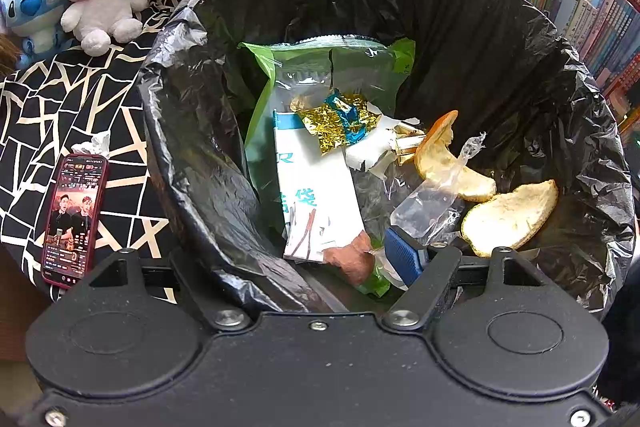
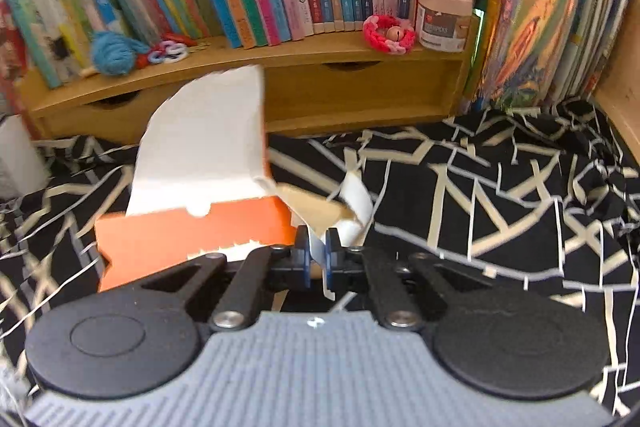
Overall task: Collect trash
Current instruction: 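Lift the orange-and-white box over the bin and open the right tool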
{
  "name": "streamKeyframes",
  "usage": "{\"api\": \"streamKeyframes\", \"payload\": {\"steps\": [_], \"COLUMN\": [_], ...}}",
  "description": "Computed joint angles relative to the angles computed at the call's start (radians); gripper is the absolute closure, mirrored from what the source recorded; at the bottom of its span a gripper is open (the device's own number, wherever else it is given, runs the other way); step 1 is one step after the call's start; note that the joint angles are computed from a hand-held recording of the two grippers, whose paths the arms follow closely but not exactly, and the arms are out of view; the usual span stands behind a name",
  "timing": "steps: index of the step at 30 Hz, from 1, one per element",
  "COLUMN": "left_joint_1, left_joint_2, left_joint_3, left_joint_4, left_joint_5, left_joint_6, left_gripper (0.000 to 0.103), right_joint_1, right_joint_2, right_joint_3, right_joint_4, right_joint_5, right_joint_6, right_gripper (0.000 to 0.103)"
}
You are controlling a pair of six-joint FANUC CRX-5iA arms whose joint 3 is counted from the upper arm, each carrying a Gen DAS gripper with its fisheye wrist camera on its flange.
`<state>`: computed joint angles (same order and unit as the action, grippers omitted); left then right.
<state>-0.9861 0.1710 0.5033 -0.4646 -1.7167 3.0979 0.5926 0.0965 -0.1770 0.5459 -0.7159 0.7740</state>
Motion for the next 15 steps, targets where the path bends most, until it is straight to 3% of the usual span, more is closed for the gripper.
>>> {"api": "streamKeyframes", "payload": {"steps": [5, 15], "left_joint_1": [0.0, 0.002], "left_joint_2": [0.0, 0.0], "left_joint_3": [0.0, 0.0], "left_joint_4": [-0.001, 0.003], "left_joint_5": [0.0, 0.002], "left_joint_6": [0.004, -0.011], "left_gripper": [0.029, 0.029], "right_joint_1": [0.014, 0.055], "right_joint_2": [-0.095, -0.256], "right_joint_3": [-0.027, -0.07], "right_joint_4": [-0.103, -0.131], "right_joint_5": [-0.029, -0.079], "right_joint_6": [0.077, 0.084], "right_gripper": [0.095, 0.095]}}
